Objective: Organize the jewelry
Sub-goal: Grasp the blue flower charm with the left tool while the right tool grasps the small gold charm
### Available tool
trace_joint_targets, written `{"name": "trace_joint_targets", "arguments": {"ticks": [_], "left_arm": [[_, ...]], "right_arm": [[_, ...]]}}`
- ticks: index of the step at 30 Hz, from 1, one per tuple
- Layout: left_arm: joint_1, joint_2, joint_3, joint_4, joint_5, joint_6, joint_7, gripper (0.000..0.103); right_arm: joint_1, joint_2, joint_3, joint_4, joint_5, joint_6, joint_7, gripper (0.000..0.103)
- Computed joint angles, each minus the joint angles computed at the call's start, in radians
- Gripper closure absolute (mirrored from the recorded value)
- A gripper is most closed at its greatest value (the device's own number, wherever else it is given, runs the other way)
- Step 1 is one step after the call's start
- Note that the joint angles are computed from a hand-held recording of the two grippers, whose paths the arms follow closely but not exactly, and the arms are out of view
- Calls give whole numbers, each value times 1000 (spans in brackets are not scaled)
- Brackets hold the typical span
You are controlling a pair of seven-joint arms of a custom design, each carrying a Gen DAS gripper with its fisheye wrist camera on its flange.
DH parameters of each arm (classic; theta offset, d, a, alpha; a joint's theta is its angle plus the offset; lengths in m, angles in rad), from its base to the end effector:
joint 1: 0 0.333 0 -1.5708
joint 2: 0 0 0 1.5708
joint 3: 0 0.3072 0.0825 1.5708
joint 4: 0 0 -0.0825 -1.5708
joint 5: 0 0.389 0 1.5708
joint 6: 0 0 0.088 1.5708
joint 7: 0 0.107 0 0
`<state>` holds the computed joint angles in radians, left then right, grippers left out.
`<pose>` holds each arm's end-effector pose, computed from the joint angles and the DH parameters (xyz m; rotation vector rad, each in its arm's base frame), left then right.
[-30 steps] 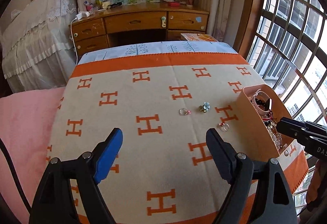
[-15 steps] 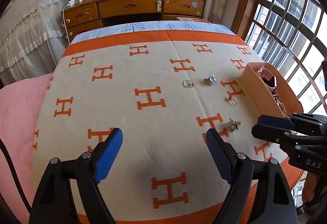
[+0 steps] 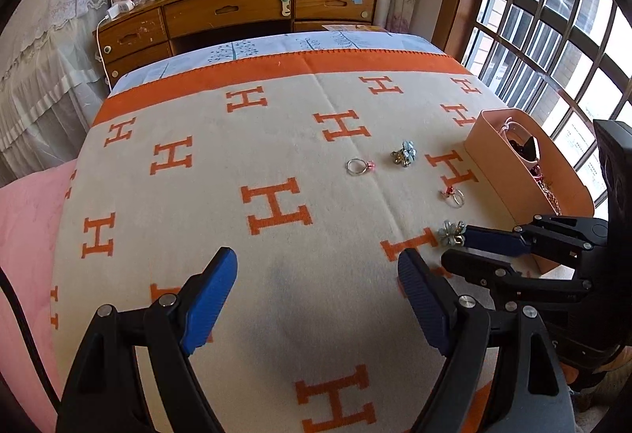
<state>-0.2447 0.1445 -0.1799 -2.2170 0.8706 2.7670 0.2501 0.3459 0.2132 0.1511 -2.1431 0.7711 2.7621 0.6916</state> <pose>0.5068 -0.2638 0.3345 -2.0248 1.7455 -0.5761 0.5366 0.2556 0.3275 -2.3210 1.0815 -0.0743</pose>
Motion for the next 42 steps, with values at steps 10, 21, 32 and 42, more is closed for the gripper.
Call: {"name": "trace_joint_targets", "arguments": {"ticks": [10,21,32,42], "left_arm": [[11,151,11,194,-82,22,152,21],[5,314,-3,370,-249,37,357,25],[-56,429,18,527,-279,-76,467,84],[-104,351,49,469,-192,-57,356,87]], "right_arm": [[-8,20,5,28,49,-11,-16,77],[-42,-1,24,10,186,-19,-138,88],[-49,-51,4,-33,360,-99,-302,88],[-61,-75,-13,-45,483,-146,-400,98]]}}
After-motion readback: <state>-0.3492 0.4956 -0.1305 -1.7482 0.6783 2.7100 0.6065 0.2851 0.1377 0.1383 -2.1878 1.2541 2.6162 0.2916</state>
